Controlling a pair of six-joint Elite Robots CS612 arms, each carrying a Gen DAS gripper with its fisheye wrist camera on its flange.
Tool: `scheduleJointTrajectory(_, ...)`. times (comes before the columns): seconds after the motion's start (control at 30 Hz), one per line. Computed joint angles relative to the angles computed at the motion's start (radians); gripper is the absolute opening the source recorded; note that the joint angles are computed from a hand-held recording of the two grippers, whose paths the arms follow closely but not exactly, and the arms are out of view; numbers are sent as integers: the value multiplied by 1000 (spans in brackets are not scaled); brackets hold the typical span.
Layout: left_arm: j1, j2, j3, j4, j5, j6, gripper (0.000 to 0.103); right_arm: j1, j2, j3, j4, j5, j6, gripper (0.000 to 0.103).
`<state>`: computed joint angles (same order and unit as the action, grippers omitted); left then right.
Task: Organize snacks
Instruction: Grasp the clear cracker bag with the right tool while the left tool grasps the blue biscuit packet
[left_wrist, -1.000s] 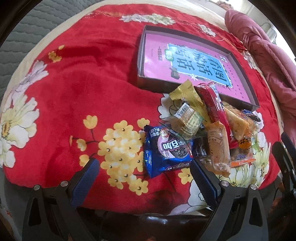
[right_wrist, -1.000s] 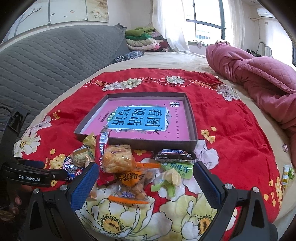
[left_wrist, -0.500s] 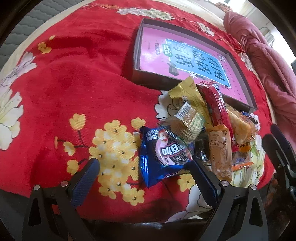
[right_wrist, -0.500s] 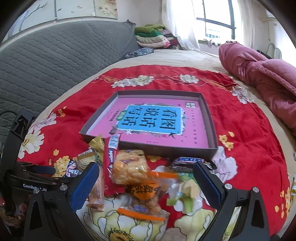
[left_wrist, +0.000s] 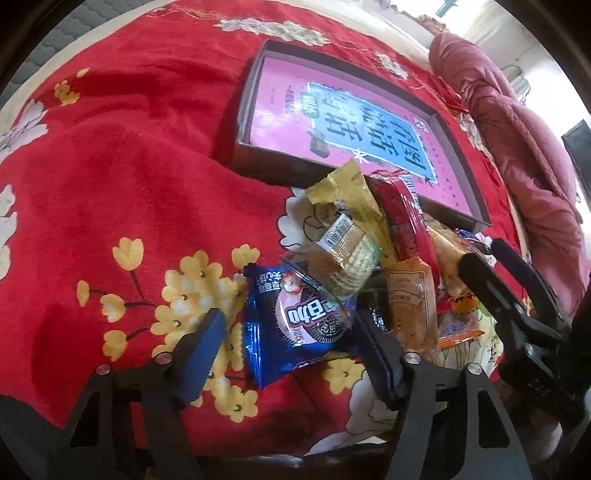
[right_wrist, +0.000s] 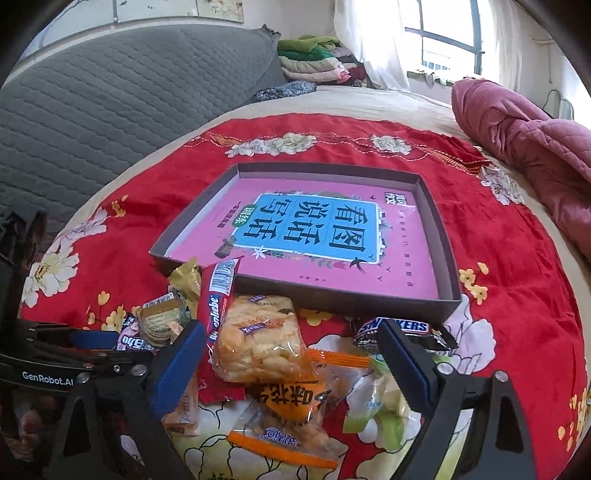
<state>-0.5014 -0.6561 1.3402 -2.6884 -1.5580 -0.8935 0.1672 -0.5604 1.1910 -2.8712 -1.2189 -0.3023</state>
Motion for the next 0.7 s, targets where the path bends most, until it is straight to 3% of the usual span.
scheduleJointTrajectory(0.2,3,4,7,-45,-18,-1,53,5,13,-26,57,23,-62,69)
scheduleJointTrajectory(0.33,6,5,14,-69,-23,-9,50,7,22,-48,117,38,-90,53)
scheduleJointTrajectory(0.5,11,5,31,-122,-42,-31,45,3,29,-56,134,70,-95,47)
scheduleJointTrajectory(0.7,9,-9,46,-143,-28,-23,35,-11,25,-46,119,109,-38,46)
